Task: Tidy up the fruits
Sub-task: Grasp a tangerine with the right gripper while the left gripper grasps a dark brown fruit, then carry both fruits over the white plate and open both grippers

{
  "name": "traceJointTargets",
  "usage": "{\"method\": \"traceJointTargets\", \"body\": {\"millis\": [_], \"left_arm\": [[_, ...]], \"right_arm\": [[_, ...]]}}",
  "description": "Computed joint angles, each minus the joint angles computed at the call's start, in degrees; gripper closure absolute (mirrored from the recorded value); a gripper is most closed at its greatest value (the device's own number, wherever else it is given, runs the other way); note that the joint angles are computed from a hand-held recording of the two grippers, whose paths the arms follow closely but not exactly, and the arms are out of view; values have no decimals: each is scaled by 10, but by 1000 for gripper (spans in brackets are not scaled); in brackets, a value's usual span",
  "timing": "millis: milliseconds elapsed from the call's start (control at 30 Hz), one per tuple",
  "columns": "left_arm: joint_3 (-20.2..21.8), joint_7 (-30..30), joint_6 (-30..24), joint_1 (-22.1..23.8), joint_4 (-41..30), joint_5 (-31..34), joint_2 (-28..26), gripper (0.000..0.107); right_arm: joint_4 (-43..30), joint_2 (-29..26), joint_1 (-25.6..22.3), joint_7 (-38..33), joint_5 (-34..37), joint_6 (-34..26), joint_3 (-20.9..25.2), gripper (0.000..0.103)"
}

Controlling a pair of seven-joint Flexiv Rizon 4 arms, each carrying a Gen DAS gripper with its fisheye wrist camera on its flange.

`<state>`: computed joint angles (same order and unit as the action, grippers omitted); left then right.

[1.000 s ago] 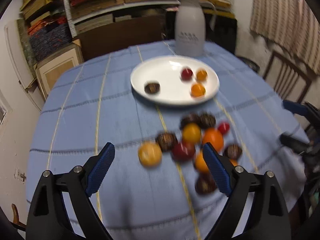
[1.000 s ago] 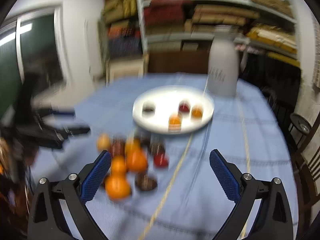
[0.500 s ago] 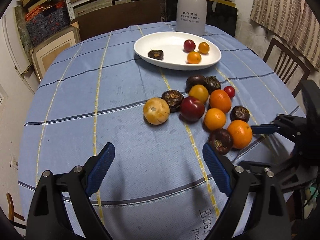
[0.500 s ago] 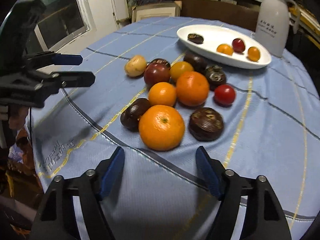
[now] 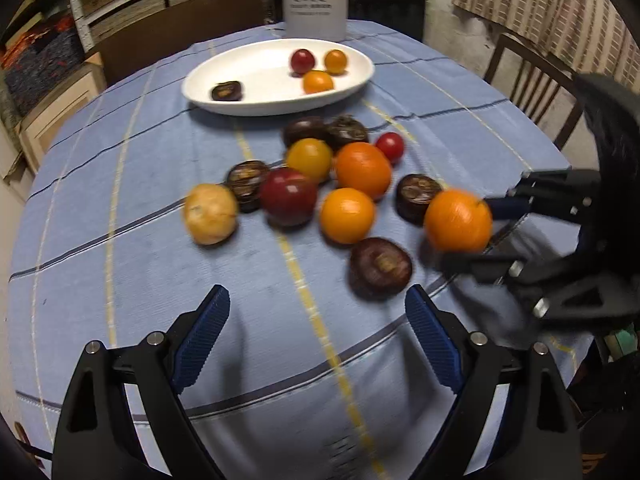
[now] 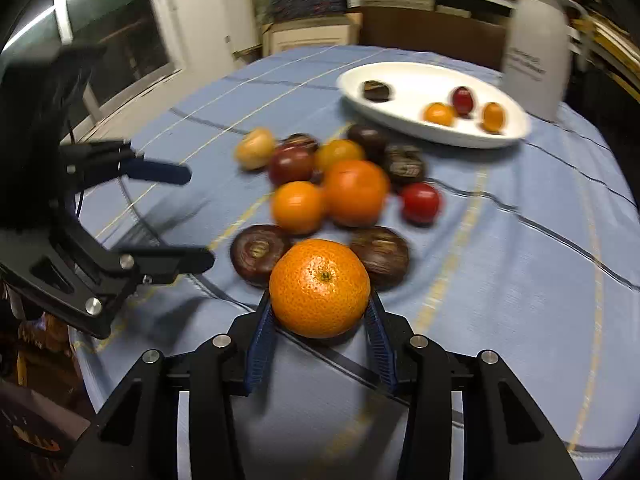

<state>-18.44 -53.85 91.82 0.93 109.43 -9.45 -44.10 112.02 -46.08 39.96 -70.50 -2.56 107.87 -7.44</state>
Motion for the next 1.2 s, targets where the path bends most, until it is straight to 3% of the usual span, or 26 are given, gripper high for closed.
{"method": "traceJointTargets", "body": {"millis": [367,467,500,533,567,733,967,1200], "left_arm": [[47,-23,-41,-71,-59,-12,-29,21],[61,-30,-65,-85,-71,-15,-33,38],[59,-29,-64,-83,-69,-15,-33,46],[58,-28,-56,-83,-65,-14,-32,61],[48,-22,-57,-74,-62,-14,-30,66],[43,-23,-54,-65,-45,-19,-19,66],[1,-18,-20,-20,-23,-27,7,66],[48,-53,-20,-55,-95,-37,12,66]], "right_arm": [[40,13,-11,-8,37,40,2,58],[39,11,-20,-10,37,45,14,58],[36,10,-20,-10,37,43,15,58],[37,11,-21,-11,38,44,16,58],[37,11,-20,-11,39,44,16,58],[39,13,-17,-13,45,45,13,58],[29,23,-8,-14,43,27,-2,58],[-1,43,21,-34,50,27,-53,58]]}}
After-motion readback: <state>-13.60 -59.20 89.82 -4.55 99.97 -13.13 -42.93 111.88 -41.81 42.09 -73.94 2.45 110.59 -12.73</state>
